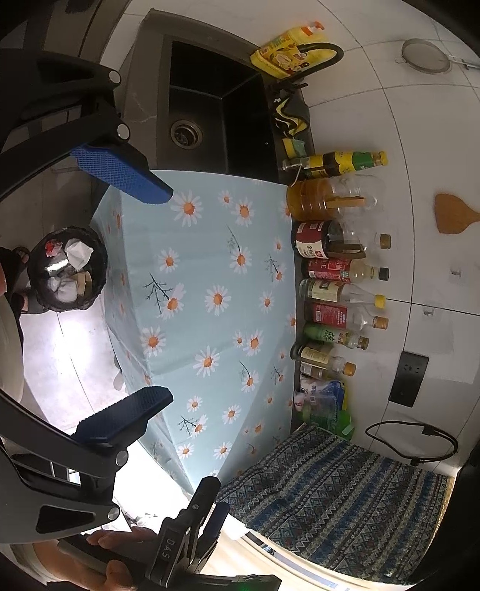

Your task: Collect trash

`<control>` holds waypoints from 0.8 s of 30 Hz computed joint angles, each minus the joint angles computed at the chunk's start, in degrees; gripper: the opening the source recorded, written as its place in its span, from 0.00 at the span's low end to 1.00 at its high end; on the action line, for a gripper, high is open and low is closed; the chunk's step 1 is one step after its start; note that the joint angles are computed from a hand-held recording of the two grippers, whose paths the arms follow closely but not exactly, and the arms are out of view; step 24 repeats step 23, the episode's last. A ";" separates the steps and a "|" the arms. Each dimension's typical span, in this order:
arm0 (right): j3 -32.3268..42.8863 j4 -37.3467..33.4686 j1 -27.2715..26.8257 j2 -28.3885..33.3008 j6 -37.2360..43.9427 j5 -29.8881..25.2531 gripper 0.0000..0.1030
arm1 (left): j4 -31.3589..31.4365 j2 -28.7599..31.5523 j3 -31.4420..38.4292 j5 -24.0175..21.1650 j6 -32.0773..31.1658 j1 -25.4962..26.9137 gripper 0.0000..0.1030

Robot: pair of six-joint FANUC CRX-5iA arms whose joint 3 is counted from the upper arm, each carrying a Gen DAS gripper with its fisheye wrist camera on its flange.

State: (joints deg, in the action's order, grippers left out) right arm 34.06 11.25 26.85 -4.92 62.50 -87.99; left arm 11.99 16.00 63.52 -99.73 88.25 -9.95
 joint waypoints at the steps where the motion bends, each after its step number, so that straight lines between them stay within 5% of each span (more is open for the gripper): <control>1: 0.18 -0.15 -0.16 0.14 0.08 -0.01 0.95 | -0.11 0.11 0.22 -0.13 0.01 -0.07 0.93; 24: -0.25 -1.20 -0.98 0.11 0.37 0.38 0.95 | -0.48 1.33 2.30 -0.49 -0.68 -1.10 0.93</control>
